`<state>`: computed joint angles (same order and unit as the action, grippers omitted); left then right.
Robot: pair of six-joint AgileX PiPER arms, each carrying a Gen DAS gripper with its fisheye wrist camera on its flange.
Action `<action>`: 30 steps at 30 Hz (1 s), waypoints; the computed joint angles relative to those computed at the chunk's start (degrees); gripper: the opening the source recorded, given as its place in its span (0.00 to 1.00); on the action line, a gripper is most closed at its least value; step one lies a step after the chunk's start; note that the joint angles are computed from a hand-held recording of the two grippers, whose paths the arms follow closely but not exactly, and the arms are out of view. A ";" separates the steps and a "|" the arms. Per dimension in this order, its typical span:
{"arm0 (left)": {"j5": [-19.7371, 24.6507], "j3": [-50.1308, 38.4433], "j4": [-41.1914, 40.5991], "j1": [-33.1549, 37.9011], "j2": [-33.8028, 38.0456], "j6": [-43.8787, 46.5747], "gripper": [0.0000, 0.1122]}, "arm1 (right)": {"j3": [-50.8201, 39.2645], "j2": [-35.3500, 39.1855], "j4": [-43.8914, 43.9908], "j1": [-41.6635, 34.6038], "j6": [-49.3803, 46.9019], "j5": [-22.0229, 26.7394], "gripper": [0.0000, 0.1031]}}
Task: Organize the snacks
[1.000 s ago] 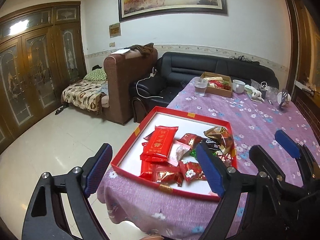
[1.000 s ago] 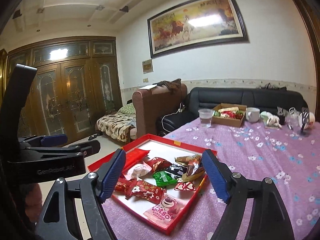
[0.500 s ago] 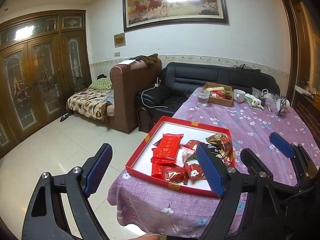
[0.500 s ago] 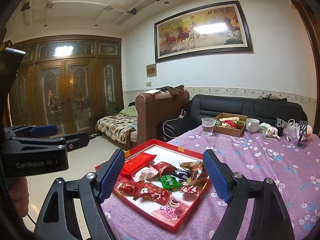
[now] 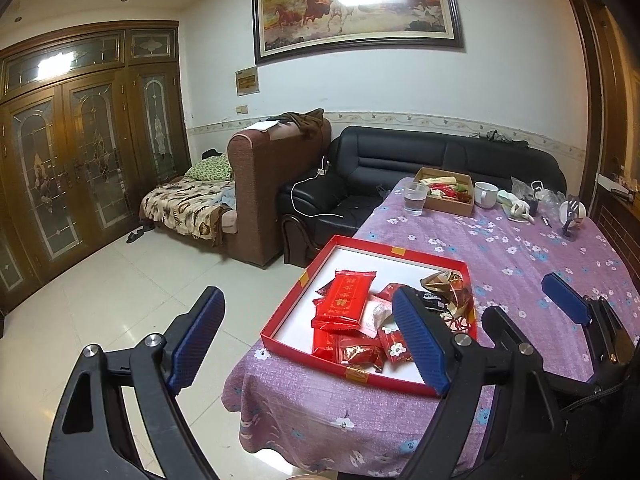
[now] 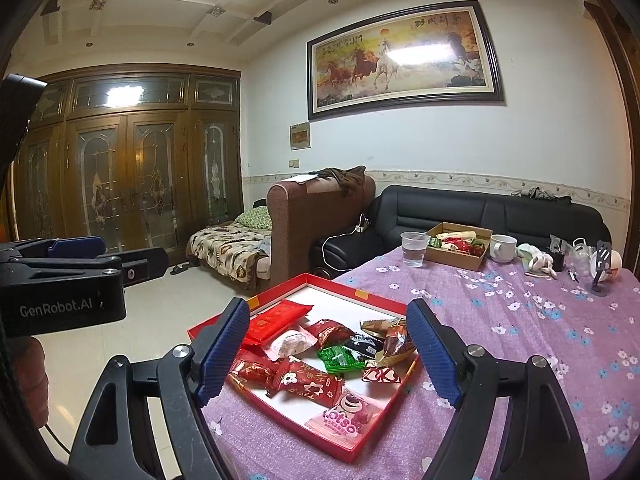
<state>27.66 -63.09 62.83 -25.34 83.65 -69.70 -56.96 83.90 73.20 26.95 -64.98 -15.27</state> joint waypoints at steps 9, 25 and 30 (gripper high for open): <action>-0.22 -0.24 0.42 -0.06 0.33 -0.56 0.77 | 0.31 0.23 -2.29 -0.66 2.09 0.79 0.80; -2.10 -0.23 0.50 1.01 0.67 -1.50 0.77 | 0.31 0.69 -2.85 -1.04 2.61 1.48 0.80; -2.35 -0.33 0.58 1.25 0.89 -1.59 0.77 | 0.21 0.84 -3.19 -1.01 2.86 1.36 0.80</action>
